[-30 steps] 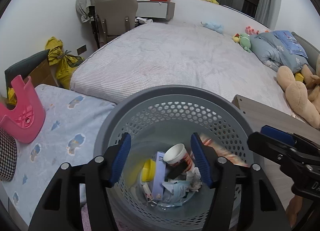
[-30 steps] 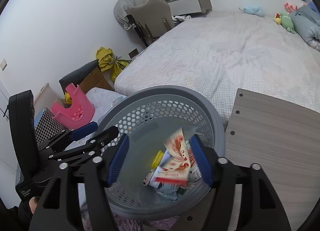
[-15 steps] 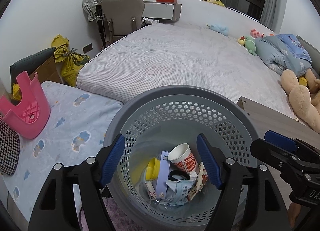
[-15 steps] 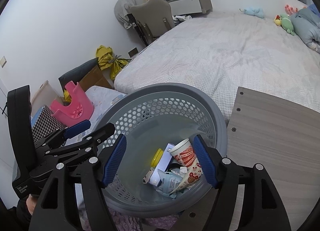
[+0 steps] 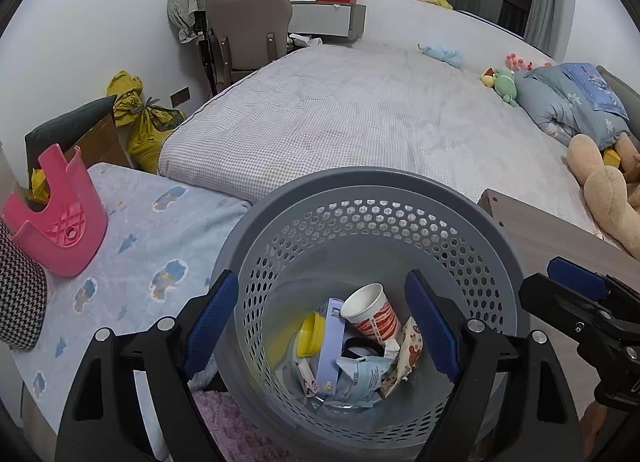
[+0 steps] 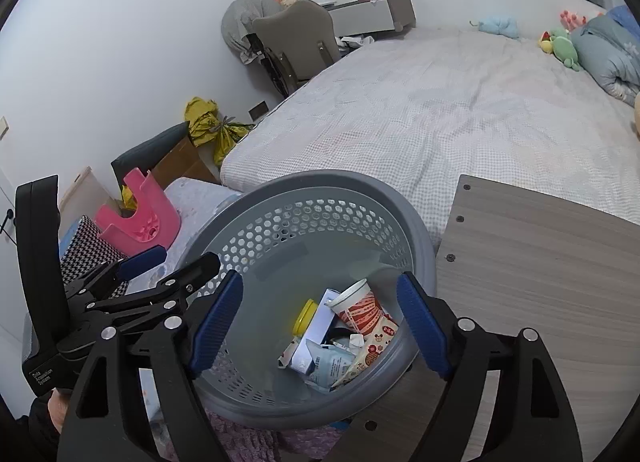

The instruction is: Collect trash

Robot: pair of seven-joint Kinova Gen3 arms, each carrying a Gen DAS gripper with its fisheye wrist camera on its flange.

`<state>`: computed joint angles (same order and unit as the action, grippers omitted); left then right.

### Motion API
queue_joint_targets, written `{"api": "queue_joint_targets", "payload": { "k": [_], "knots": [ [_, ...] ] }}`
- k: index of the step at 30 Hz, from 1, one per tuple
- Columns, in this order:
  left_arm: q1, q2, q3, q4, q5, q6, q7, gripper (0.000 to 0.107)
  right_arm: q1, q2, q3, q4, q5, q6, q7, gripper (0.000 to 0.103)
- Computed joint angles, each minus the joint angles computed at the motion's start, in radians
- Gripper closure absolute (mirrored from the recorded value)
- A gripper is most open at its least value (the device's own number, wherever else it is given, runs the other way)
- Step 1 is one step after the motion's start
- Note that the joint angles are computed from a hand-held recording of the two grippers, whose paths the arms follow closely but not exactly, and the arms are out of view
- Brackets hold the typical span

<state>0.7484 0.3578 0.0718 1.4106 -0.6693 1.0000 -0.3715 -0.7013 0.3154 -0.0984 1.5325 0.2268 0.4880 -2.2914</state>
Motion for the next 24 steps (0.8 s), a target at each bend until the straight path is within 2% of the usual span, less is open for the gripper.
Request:
{"api": "queue_joint_targets", "payload": {
  "k": [2,15,24],
  "knots": [
    [0.001,0.001,0.001,-0.002,0.0,0.003,0.0,0.026,-0.008,-0.004,0.007,0.005,0.012,-0.004,-0.011,0.018],
    [0.012,0.011,-0.001,-0.025,-0.003,0.041,0.0,0.026,-0.005,-0.006,0.004,0.007,0.019,-0.001,-0.018,0.016],
    [0.013,0.011,0.0,-0.025,-0.004,0.05,0.003,0.026,-0.032,-0.007,0.02,0.006,0.071,0.012,-0.062,0.011]
  ]
}}
